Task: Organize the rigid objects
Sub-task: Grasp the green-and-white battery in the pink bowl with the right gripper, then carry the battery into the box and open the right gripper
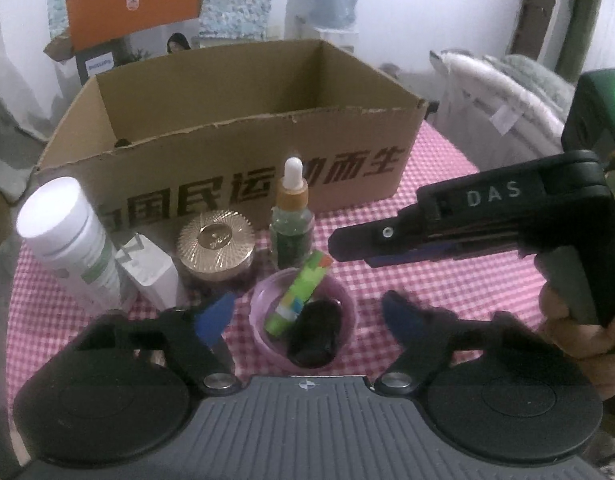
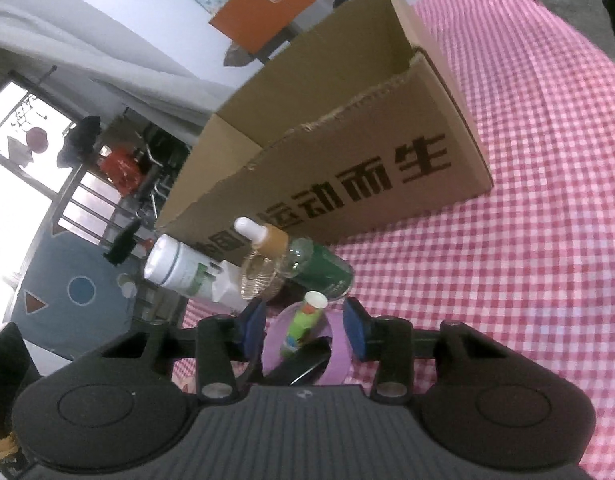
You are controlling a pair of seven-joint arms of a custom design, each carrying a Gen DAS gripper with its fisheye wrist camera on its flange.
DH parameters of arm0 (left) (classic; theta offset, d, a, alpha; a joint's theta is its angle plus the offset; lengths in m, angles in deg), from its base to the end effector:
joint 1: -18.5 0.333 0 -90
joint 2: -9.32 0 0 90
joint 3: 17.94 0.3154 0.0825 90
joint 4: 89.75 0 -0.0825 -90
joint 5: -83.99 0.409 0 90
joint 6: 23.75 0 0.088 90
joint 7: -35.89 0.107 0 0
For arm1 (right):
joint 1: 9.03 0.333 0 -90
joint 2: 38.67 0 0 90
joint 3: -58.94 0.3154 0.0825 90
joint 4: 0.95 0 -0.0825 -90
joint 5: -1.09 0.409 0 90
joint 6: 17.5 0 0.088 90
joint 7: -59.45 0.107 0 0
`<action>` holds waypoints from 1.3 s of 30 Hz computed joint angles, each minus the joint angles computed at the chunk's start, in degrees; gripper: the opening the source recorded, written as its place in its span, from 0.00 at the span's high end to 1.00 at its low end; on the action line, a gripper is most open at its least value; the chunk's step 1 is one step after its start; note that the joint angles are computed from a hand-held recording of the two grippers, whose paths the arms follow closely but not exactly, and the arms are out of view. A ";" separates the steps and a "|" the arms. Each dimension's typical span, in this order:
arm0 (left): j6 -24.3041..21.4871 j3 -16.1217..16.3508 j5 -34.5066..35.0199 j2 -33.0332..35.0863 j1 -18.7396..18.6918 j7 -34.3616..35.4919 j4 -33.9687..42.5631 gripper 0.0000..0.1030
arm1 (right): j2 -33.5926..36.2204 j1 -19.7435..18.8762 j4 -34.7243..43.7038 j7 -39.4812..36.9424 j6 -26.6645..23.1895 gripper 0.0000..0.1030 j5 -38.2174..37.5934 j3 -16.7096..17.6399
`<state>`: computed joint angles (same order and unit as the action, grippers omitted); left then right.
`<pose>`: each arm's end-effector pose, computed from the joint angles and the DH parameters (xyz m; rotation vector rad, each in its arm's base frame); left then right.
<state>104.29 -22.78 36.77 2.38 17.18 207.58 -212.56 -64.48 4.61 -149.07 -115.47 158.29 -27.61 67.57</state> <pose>0.5549 -0.0832 0.4740 -0.6950 2.7586 -1.0467 0.4108 0.2141 0.4978 -0.8577 2.0280 -0.1317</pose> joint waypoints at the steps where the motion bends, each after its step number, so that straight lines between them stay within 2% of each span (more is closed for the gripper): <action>1: 0.25 -0.16 0.57 0.32 -0.05 -0.34 0.16 0.35 | 0.51 -0.20 -0.10 0.31 0.67 0.59 0.12 0.02; 6: -0.16 -0.51 2.05 1.84 -0.15 -1.35 1.53 0.52 | 3.45 -1.24 0.57 0.93 3.58 0.67 0.18 -0.21; 10: -0.35 -0.75 3.16 2.65 -0.15 -1.66 2.17 0.66 | 5.90 1.53 1.38 -1.07 4.51 0.75 2.18 -3.06; 12: -0.66 -0.82 3.83 2.98 -0.08 -1.95 2.45 0.70 | 6.25 0.97 1.32 -1.07 5.68 0.79 2.33 -2.60; 16: -0.95 -0.93 4.39 3.33 0.02 -2.20 2.65 0.71 | 6.43 1.11 2.05 -2.66 6.12 0.80 2.15 -2.51; 23: -0.94 -1.14 4.50 3.93 0.02 -2.26 3.06 0.71 | 7.64 3.56 4.27 -6.64 5.59 0.80 2.97 -3.86; 28: 0.63 -1.23 3.90 3.75 -0.10 -1.78 2.50 0.82 | 8.68 5.05 5.04 -8.14 5.02 0.80 4.55 -4.56; 34: 0.94 -1.04 2.88 2.68 -0.08 -0.21 1.45 0.85 | 9.38 4.08 5.41 -7.79 5.35 0.80 4.85 -3.37; 39: 0.66 -0.20 -0.10 0.23 -0.03 2.43 0.05 0.86 | 7.31 2.27 5.72 -7.49 4.19 0.80 2.83 -1.38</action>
<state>104.95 -22.98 36.66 2.61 17.15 210.02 -212.51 -57.16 6.89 -143.35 -122.95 162.48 -24.78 66.18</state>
